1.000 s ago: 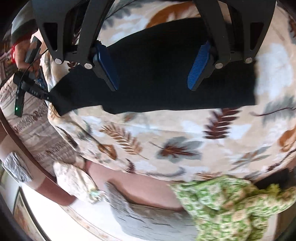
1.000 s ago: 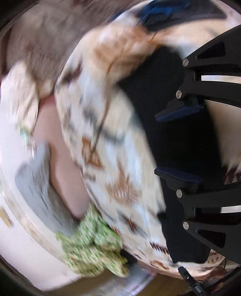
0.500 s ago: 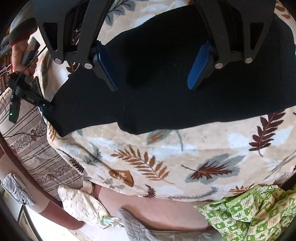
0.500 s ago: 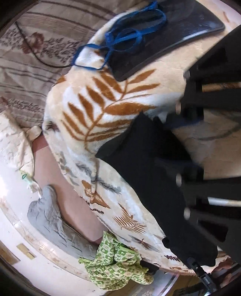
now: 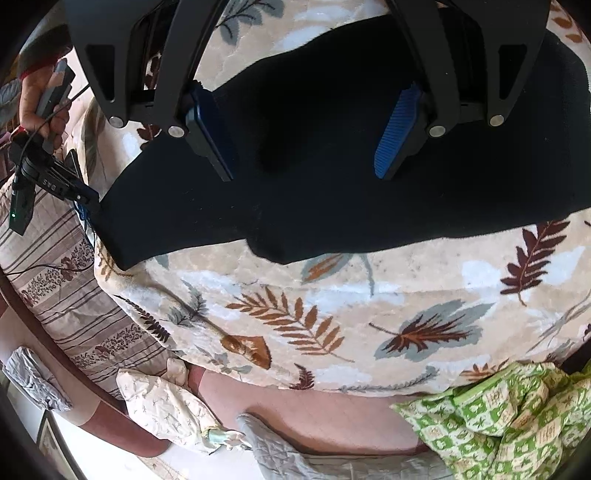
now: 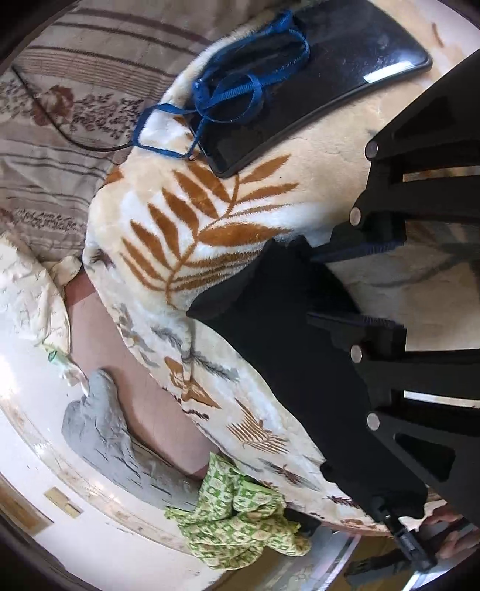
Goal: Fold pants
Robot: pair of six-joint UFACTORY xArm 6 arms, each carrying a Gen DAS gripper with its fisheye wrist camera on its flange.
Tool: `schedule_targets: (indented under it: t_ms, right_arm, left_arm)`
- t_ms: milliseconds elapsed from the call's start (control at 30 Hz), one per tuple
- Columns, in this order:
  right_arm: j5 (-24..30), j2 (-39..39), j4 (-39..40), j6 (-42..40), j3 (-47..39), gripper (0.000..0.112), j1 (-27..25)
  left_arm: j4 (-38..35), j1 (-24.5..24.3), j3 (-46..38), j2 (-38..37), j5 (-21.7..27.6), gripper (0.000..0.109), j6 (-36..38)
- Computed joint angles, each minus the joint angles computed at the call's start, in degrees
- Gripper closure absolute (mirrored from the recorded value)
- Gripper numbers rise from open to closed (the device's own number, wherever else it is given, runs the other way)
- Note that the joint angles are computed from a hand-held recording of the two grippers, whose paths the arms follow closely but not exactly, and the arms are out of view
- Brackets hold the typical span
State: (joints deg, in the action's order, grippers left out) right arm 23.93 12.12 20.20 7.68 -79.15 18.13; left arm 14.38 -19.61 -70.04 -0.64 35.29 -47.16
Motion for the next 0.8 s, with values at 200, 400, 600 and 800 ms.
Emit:
schedule_targets:
  t_ms: [200, 400, 600, 800]
  right_arm:
    - [0.69, -1.93, 5.61, -4.32, 2.17, 0.066, 0.31]
    - [1.05, -2.4, 7.16, -5.6, 2.89, 0.061, 0.57]
    - [1.83, -1.66, 8.28, -6.64, 2.23, 0.061, 1.01]
    - [2.26, -0.93, 8.17, -7.11, 1.29, 0.057, 1.51]
  left_arm:
    - [3.22, -1.48, -4.29, 2.48, 2.23, 0.026, -1.02]
    - [2.99, -2.71, -9.28, 6.19, 3.31, 0.026, 0.66]
    - [2.61, -4.07, -14.84, 10.52, 3.76, 0.026, 3.73]
    - [0.34, -4.86, -21.76, 15.78, 4.57, 0.026, 8.33]
